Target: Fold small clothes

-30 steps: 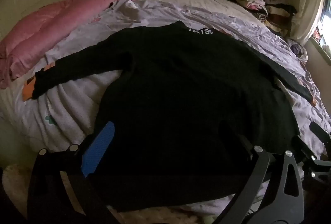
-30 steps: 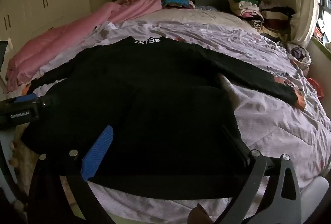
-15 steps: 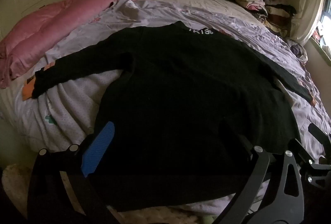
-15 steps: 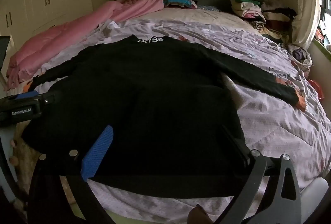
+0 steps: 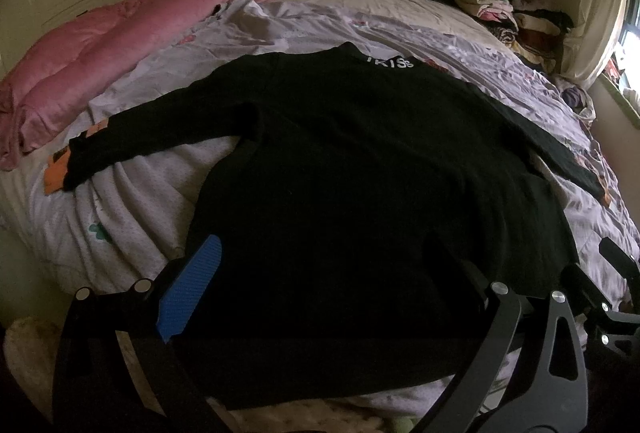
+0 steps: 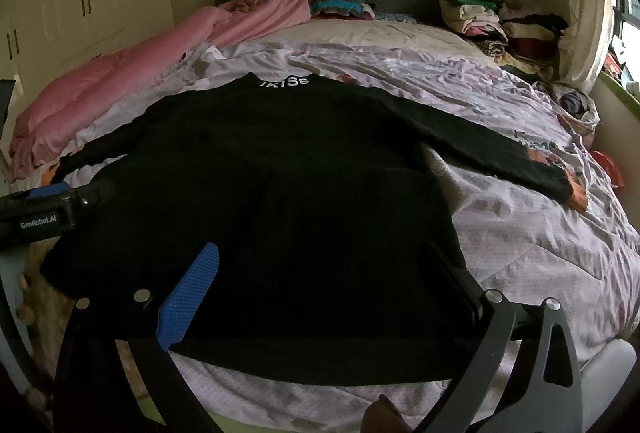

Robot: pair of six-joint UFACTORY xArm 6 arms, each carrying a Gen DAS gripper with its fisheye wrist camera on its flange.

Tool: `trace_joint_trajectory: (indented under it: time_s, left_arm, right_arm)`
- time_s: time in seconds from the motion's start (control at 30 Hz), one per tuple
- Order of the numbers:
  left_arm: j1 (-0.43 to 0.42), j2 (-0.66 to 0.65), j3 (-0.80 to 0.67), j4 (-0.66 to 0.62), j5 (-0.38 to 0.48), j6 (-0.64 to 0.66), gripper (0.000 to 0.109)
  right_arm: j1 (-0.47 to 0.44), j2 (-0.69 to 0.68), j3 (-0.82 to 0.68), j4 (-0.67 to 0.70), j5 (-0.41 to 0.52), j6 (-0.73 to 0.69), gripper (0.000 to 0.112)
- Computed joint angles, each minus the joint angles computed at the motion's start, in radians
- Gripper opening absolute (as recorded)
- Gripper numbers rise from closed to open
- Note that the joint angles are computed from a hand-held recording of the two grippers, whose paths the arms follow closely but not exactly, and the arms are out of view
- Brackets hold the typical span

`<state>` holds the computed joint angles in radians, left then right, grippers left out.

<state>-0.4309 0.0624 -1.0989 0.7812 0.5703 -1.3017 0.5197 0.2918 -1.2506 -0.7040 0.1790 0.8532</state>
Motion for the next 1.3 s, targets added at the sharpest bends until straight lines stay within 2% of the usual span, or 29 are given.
trace_joint_trajectory:
  time_s: [1.3]
  left_arm:
    - [0.000, -0.002, 0.000, 0.004, 0.000, -0.001, 0.095]
  right_arm:
    - [0.009, 0.019, -0.028, 0.009, 0.003, -0.006, 0.099]
